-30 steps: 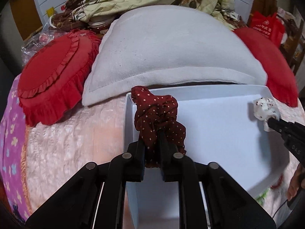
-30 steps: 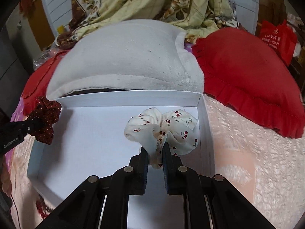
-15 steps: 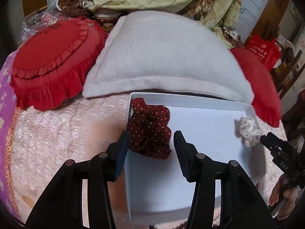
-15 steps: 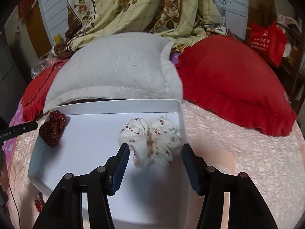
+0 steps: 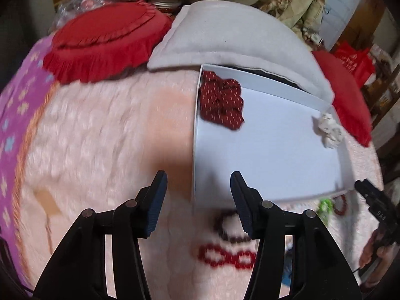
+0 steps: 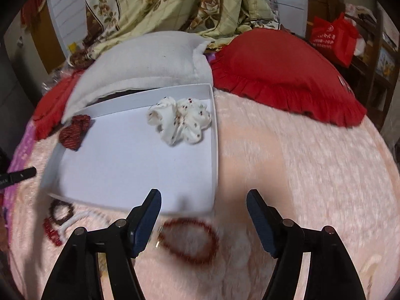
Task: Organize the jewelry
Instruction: 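Withdraw both tools from the box toward the remaining jewelry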
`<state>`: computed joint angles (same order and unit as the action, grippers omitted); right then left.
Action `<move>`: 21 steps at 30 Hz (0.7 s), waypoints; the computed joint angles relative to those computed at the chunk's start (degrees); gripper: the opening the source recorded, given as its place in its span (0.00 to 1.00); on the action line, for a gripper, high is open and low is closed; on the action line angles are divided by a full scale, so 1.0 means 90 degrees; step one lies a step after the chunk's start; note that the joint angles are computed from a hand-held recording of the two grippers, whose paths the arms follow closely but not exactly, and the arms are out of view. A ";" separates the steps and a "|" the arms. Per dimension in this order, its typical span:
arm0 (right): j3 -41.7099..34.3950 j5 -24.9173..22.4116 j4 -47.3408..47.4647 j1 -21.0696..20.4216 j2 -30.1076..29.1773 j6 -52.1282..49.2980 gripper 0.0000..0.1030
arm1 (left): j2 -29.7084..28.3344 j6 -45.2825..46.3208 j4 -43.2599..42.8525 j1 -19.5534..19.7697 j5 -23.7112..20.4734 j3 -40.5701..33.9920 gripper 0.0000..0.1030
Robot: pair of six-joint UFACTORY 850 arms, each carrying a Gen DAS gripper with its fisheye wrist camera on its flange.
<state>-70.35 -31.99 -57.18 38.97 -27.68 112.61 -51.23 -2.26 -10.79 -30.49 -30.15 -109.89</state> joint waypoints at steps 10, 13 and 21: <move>0.0719 0.0759 -0.1785 0.0698 0.0438 0.2426 0.63 | 0.1214 0.1582 -0.1223 -0.0056 0.0880 0.2250 0.51; 0.0703 0.1094 -0.2401 0.0784 0.0334 0.3141 0.57 | 0.1100 0.1871 -0.1642 -0.0008 0.0820 0.2292 0.51; 0.0584 0.1849 -0.5484 0.0793 0.0058 0.6270 0.56 | 0.0838 0.3097 -0.3002 0.0107 0.0656 0.2163 0.51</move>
